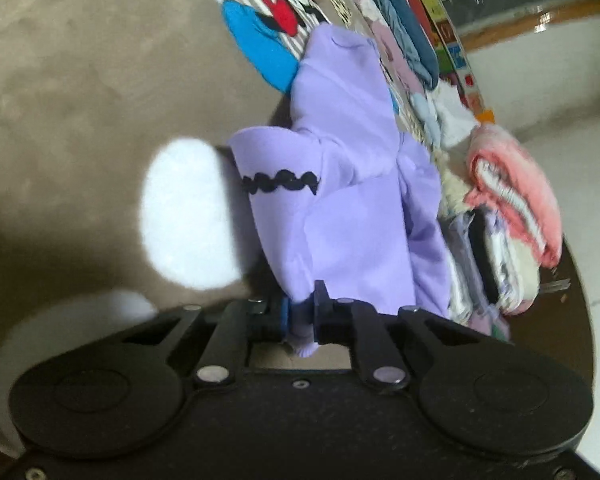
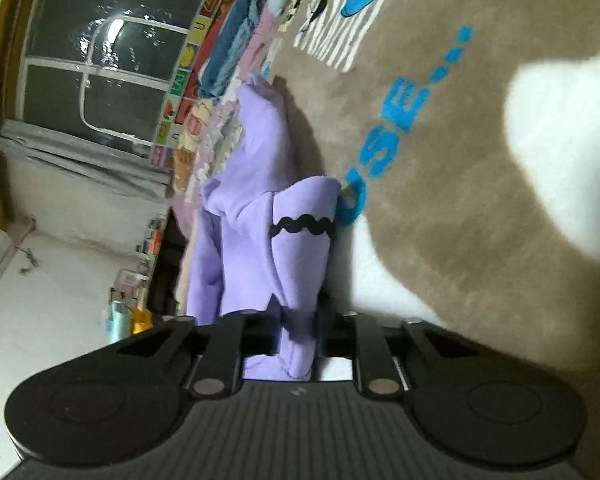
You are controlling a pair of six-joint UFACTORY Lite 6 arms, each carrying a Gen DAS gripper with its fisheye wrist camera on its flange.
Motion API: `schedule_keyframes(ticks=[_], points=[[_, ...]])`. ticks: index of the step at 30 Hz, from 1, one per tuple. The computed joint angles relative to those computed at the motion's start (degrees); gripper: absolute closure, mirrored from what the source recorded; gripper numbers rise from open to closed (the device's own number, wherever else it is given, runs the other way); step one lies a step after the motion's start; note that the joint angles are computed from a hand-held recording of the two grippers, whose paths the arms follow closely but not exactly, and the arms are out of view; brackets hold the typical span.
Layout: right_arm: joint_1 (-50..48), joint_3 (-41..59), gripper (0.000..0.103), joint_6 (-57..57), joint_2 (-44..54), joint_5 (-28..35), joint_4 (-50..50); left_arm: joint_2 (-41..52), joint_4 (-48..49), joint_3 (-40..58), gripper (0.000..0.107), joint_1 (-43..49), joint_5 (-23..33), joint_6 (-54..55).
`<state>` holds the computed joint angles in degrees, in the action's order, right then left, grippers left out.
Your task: Fold clothes
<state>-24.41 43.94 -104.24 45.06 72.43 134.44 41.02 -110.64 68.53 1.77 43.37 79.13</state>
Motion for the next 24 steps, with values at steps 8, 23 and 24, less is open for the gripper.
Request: schedule_keyframes(ticks=[8,23,24], points=[[-3.36,-3.11,0.093,0.55,-0.2,1.79,-5.11,-4.61,0.75,-6.13,0.101,0.76,-2.91,3.7],[-10.27,-18.91,0.061,-14.45,-15.66,-1.02,-3.44,-12.13,0.66,-13.53,0.062,7.8,-3.18,5.47],[-10.5,-19.4,0.061,-16.92,-16.61,-0.6,-2.37,-12.38,-0.24,-13.68,0.061,8.27,-3.29,6.72]])
